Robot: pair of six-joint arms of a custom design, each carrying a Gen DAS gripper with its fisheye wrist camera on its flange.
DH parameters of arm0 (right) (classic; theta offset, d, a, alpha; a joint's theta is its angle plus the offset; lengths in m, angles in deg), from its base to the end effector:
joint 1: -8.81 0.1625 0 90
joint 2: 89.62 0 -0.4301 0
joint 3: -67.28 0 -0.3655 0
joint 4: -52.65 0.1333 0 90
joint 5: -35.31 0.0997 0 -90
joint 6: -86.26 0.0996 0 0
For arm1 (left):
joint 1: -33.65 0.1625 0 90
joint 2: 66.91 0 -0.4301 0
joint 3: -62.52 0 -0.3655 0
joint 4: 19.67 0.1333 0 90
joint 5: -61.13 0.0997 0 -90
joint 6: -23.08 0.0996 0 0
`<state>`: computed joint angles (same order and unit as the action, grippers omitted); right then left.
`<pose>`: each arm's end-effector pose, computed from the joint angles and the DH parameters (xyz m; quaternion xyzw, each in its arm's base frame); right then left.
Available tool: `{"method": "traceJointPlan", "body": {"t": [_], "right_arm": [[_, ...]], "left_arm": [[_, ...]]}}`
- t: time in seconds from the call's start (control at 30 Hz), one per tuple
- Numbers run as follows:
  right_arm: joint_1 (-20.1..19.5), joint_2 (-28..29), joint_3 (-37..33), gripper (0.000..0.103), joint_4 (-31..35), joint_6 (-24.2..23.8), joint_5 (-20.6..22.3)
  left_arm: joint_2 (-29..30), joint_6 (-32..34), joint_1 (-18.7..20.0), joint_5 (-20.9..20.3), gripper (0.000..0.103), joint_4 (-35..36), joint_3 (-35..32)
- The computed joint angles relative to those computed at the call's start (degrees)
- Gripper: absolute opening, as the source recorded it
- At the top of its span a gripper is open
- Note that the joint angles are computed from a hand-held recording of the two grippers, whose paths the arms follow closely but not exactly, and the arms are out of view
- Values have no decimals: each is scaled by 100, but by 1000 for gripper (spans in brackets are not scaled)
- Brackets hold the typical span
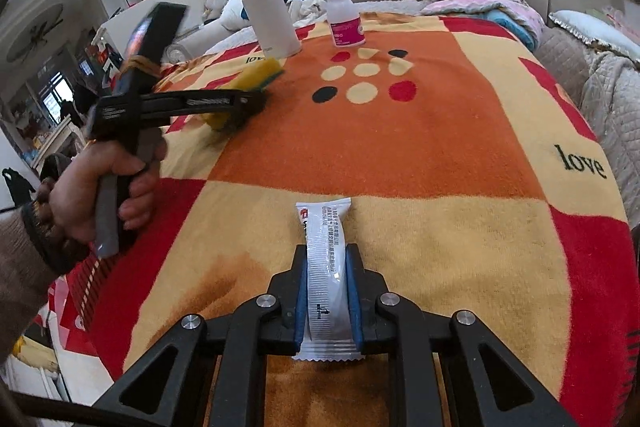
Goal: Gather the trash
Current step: 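Grasp the white tube with the right tool while the left tool grasps the yellow sponge, then carry the white tube and yellow sponge over the black bin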
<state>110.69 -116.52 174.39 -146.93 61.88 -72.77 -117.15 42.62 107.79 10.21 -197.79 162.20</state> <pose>0.2194 -0.5456 -0.0367 0.2594 -0.9203 0.2323 0.1783 0.0140 -0.6682 0.2174 0.1648 0.8808 -0.3018 0.3254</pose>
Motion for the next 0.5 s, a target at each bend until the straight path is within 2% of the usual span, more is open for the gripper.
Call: {"method": "traceJointPlan", "body": {"t": [0.17,0.33,0.43,0.5], "right_arm": [[10,-67,161,16,-245,-61,99],[11,-182,399,16,-565,-48,61],[12,-246,525,16,-727,-63,38],[12,-272,574,16,-800,-67,3]], "left_arm": [[-403,-266,-433,381,53,-818,1113],[-642,-905,-964,917,53,-1640,2327],[-520,-820,-1253,1189,53,-2361,2844],[-416,-873,-1251,1169,54,-2363,2919]]}}
